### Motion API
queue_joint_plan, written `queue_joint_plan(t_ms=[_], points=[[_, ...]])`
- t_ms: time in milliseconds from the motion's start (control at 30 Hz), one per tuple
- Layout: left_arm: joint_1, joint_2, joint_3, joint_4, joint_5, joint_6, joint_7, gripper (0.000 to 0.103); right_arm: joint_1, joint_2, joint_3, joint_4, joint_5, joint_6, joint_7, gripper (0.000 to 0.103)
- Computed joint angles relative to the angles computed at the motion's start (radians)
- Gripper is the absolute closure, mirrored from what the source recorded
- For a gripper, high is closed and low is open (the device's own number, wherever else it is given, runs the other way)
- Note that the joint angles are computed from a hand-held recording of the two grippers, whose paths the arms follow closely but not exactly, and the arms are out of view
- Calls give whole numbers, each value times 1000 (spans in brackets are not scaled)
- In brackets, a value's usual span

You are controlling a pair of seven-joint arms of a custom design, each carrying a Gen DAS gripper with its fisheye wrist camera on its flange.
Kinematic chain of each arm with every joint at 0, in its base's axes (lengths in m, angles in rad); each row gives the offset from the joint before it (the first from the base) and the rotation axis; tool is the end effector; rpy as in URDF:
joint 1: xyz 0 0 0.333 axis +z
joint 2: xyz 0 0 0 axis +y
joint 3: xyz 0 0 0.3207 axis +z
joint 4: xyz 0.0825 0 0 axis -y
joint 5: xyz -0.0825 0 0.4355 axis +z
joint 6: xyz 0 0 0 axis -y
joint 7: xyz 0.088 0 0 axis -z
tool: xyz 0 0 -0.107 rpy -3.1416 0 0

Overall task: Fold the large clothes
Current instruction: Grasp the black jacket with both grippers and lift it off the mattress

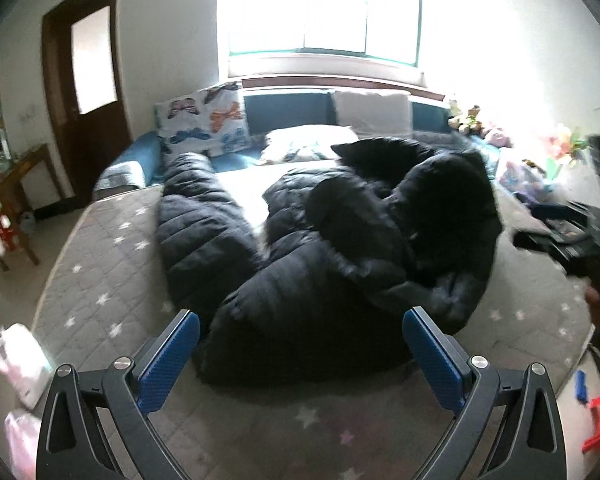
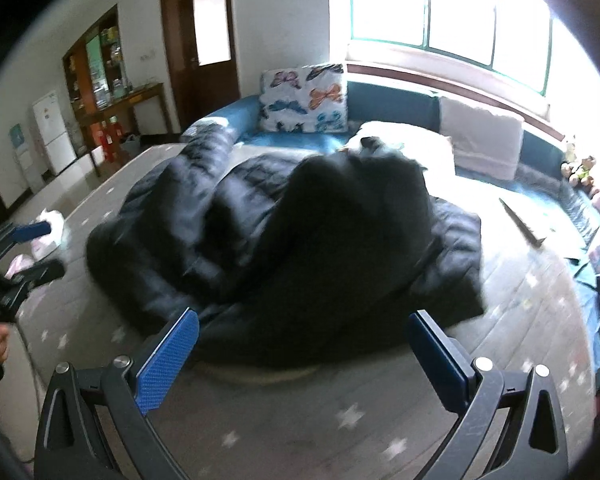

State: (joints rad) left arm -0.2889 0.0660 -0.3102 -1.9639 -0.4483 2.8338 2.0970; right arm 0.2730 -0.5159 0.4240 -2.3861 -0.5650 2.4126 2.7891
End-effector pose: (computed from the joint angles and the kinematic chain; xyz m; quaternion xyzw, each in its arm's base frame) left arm 0.5646 -0.3536 0.5147 -0.3660 0.8349 -0.3840 0.1467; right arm 0.3701 0.3283 0.5350 -0.5889 0.7057 -0.2892 0.2675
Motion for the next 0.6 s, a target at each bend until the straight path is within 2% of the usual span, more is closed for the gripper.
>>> queue_joint_plan(t_ms=[133,267,433,500,567,600], points=[[6,47,-22,84,-64,-69,94,0,-26,23,-26,37,-14,-6,-32,0],[-1,113,-47,173,-26,-93,124,0,-36,95,-35,106,-58,-33,-108,0],[-24,268,-55,375,122,-205,21,0,-18,194,-73,201,-132,-70,-206,0],[-27,338,-63,460,160,-257,-5,2,2,230,-105,230,-134,-44,-270,0],[-33,397,-64,538,195,-317,-37,11,23,261,-134,256,-104,-32,-336,1],[-36,425,-64,573,210,-344,-53,15,31,283,-145,273,-86,-40,-364,6]])
